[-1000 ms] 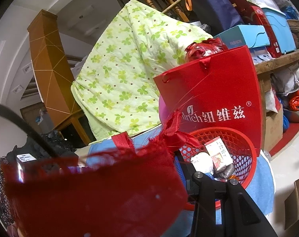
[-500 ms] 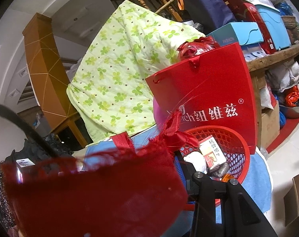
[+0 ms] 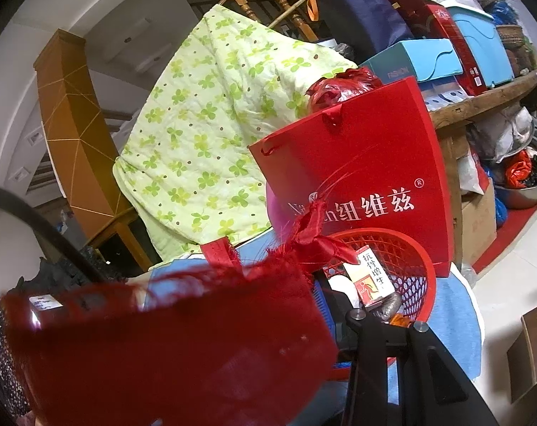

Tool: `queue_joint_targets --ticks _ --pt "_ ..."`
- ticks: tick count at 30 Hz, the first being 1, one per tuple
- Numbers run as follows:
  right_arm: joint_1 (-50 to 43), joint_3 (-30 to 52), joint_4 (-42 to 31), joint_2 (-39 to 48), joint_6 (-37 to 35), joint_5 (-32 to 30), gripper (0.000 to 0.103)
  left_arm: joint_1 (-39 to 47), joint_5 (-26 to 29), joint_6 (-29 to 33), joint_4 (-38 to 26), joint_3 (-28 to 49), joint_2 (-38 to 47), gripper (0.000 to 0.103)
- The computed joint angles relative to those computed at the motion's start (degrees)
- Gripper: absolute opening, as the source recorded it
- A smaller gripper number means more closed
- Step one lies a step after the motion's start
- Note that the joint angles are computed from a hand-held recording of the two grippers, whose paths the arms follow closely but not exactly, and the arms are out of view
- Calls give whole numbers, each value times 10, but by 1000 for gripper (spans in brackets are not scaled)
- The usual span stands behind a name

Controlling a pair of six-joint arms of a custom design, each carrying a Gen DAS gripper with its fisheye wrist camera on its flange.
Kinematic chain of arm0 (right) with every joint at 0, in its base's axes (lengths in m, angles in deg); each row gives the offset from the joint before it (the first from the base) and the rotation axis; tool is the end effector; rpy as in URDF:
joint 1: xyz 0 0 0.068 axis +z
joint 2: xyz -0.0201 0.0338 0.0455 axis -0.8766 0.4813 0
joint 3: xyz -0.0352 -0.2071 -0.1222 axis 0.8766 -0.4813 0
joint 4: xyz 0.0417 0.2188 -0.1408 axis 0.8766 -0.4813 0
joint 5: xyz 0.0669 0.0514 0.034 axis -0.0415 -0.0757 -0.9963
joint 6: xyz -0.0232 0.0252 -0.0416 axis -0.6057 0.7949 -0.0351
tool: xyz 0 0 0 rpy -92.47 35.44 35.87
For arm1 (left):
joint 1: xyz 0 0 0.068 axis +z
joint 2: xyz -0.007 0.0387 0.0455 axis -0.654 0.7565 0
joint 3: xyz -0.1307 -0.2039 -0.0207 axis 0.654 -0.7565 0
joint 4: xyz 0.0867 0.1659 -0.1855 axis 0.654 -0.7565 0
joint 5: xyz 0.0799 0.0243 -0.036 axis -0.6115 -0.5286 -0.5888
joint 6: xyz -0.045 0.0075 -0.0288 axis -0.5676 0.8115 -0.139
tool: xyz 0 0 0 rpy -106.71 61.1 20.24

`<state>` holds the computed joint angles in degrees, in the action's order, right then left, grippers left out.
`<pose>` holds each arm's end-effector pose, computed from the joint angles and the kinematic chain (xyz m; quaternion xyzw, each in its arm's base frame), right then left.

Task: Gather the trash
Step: 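Hold the pill box and ribbon raised and carry them toward the basket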

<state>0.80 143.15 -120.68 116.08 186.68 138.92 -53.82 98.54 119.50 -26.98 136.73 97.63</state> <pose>0.1415 0.1939 0.2330 0.3971 0.6983 -0.0099 0.5955 0.3510 -0.0924 0.2404 0.4476 0.7847 -0.0551 0.4251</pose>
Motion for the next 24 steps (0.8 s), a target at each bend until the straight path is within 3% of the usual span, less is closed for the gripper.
queue_joint_targets --ticks 24 --pt "18 -14 -80 3 113 -10 44 -13 -3 11 -1 -13 -7 56"
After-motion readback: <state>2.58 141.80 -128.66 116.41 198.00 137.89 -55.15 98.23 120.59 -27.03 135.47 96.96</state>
